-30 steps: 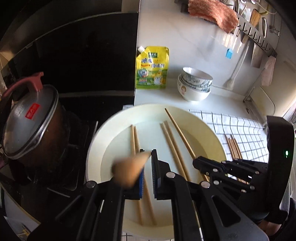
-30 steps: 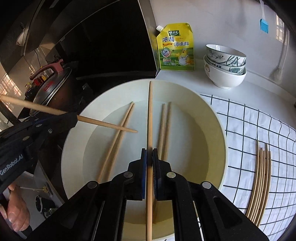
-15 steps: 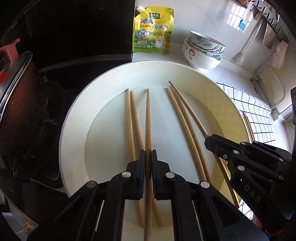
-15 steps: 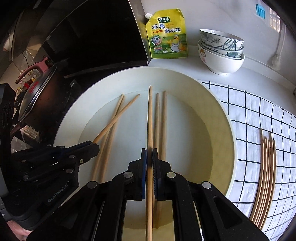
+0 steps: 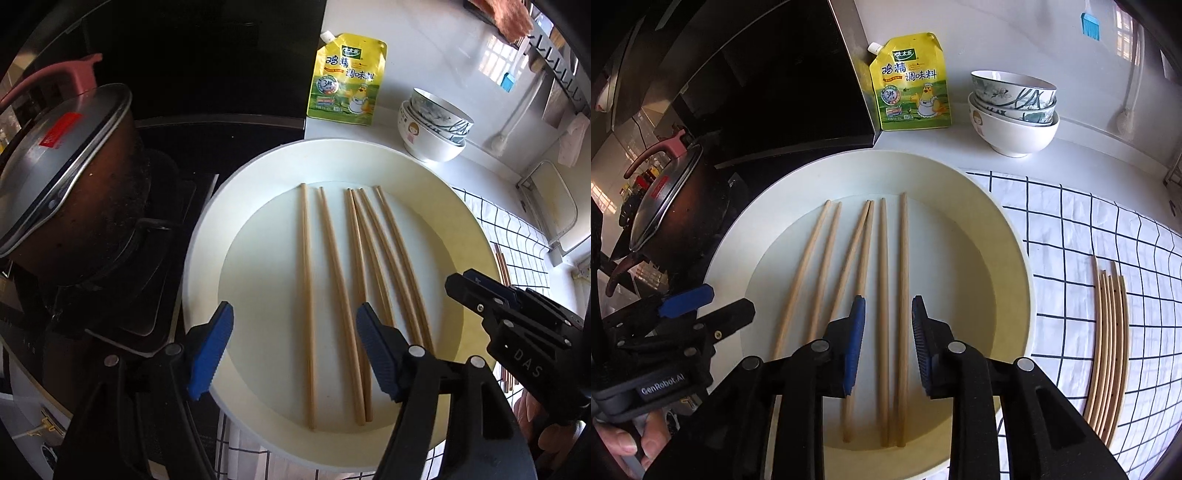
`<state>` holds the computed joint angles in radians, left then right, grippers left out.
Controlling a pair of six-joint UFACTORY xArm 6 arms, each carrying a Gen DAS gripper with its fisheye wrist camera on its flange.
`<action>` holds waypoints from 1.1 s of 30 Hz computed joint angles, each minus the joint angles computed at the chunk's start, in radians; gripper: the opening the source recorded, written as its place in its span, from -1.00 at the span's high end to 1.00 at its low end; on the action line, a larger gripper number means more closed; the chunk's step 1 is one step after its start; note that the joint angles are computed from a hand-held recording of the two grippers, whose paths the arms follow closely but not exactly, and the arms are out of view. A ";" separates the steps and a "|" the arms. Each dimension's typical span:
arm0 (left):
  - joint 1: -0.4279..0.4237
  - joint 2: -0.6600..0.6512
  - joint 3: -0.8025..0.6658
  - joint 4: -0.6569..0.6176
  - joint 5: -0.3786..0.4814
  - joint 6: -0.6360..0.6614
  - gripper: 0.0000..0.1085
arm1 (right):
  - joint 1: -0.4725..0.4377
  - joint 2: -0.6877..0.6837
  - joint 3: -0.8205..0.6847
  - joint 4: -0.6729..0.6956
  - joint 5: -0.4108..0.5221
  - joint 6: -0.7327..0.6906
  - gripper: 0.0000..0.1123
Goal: Organize utensils
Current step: 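Open the left tool into the basin while the right tool releases its chopstick, then withdraw both open tools from the basin back over the cloth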
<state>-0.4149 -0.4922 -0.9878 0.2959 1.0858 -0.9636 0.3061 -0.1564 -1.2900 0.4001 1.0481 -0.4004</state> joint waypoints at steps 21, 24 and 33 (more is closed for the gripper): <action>-0.102 0.082 -0.118 0.054 0.020 -0.058 -0.40 | -0.113 -0.112 0.046 0.037 0.033 -0.067 0.51; -0.123 0.112 -0.149 0.059 0.019 -0.065 -0.41 | -0.148 -0.117 0.044 0.044 0.041 -0.082 0.47; -0.198 0.235 -0.263 0.061 0.003 -0.082 -0.43 | -0.282 -0.114 0.033 0.048 0.051 -0.145 0.39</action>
